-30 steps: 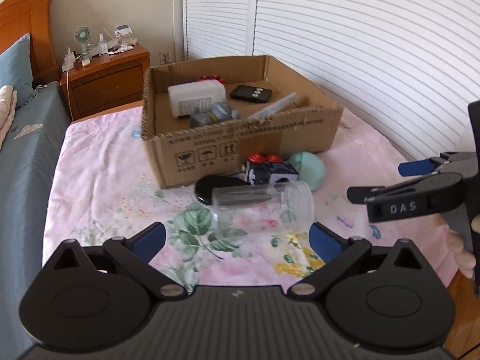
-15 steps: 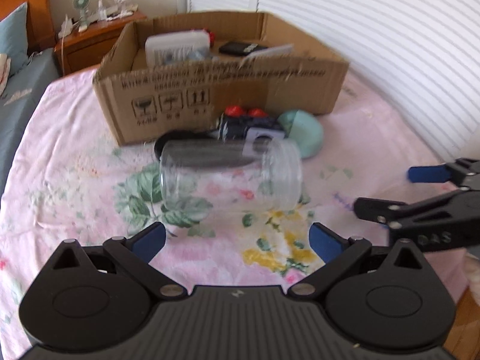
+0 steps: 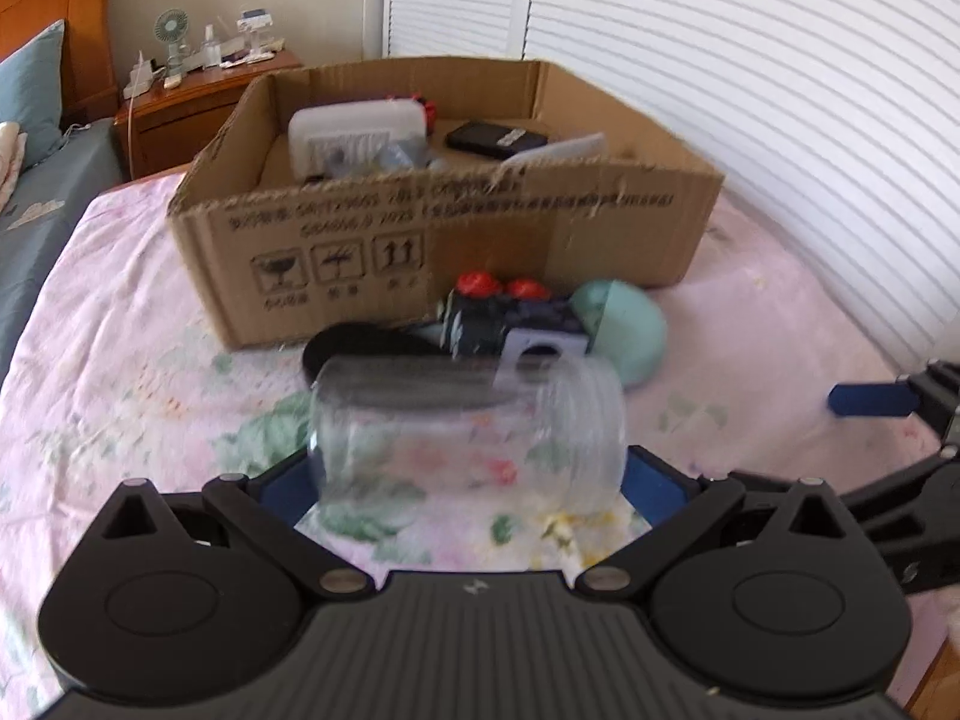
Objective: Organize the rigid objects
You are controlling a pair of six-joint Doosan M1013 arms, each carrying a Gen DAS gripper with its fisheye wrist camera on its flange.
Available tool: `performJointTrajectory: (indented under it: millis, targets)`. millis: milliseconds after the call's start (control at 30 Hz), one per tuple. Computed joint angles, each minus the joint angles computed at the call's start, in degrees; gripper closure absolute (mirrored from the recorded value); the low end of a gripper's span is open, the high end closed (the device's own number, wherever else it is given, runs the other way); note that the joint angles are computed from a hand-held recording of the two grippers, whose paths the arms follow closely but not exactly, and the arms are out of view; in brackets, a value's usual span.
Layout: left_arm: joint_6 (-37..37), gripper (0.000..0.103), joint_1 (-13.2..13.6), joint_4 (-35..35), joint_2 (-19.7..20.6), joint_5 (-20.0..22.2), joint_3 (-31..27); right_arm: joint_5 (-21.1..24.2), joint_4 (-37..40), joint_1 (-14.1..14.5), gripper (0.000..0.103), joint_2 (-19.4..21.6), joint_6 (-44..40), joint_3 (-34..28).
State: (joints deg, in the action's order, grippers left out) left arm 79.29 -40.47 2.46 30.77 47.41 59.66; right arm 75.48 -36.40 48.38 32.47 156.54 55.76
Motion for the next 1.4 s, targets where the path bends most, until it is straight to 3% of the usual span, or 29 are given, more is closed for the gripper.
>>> performJointTrajectory:
  millis: [133, 200, 533, 1067, 1400]
  targets:
    - [-0.8, 0.003, -0.6, 3.3, 0.0, -1.8, 0.3, 0.2, 0.1, 0.0, 0.0, 0.2, -0.1, -0.3]
    - [-0.9, 0.012, -0.8, 5.6, -0.3, -2.7, 0.7, 0.0, -0.2, 0.0, 0.0, 0.1, 0.1, -0.1]
    - [-3.5, 0.013, 0.2, 9.1, -1.8, -0.6, 2.2, -0.4, 0.5, -0.5, 0.0, 1.1, -2.2, -1.8]
    - [-3.8, 0.012, 2.1, 4.4, -2.8, -1.4, 4.1, -1.5, 0.0, -2.8, 0.0, 5.9, -8.6, -9.1]
    - [-3.0, 0.012, 2.3, 4.1, -2.6, -0.8, 3.9, -1.7, -1.4, -2.8, 0.0, 3.8, -3.4, -5.2]
